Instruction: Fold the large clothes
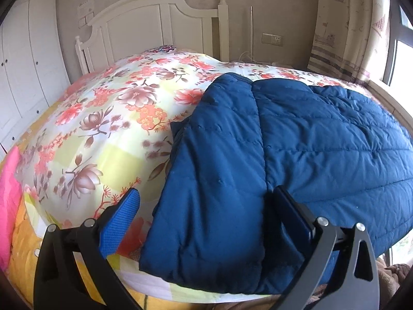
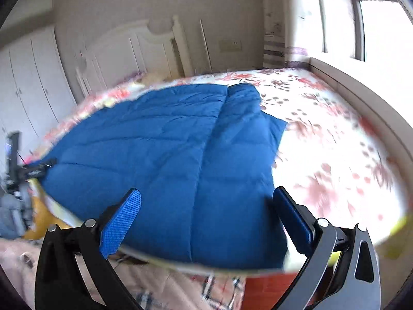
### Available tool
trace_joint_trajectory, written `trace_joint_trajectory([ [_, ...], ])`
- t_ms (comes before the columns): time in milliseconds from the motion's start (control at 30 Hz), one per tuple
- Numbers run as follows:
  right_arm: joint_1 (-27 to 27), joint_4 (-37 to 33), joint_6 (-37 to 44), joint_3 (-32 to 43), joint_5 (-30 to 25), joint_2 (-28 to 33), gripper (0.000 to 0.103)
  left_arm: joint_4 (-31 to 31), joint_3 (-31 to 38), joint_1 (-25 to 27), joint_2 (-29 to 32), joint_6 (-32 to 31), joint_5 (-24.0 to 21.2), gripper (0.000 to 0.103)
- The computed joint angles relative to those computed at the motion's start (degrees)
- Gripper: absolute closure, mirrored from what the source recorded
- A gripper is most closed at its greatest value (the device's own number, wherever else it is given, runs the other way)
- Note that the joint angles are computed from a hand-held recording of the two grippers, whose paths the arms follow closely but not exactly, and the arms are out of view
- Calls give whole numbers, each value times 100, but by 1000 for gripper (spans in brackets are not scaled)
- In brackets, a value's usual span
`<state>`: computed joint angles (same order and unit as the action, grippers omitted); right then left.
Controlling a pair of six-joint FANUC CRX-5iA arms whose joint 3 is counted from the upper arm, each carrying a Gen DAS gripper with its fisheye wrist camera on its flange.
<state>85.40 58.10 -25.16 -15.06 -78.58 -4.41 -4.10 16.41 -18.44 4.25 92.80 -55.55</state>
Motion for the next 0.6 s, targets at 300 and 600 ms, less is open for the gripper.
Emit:
trace_joint_trajectory([
  [300,409,427,-2536,-1602,1072,-908,22,-599,-277,472,-612,2020,640,3],
  [600,-20,910,-1990,-1432,1577,-705,22,526,981,-580,583,-377,442,2],
])
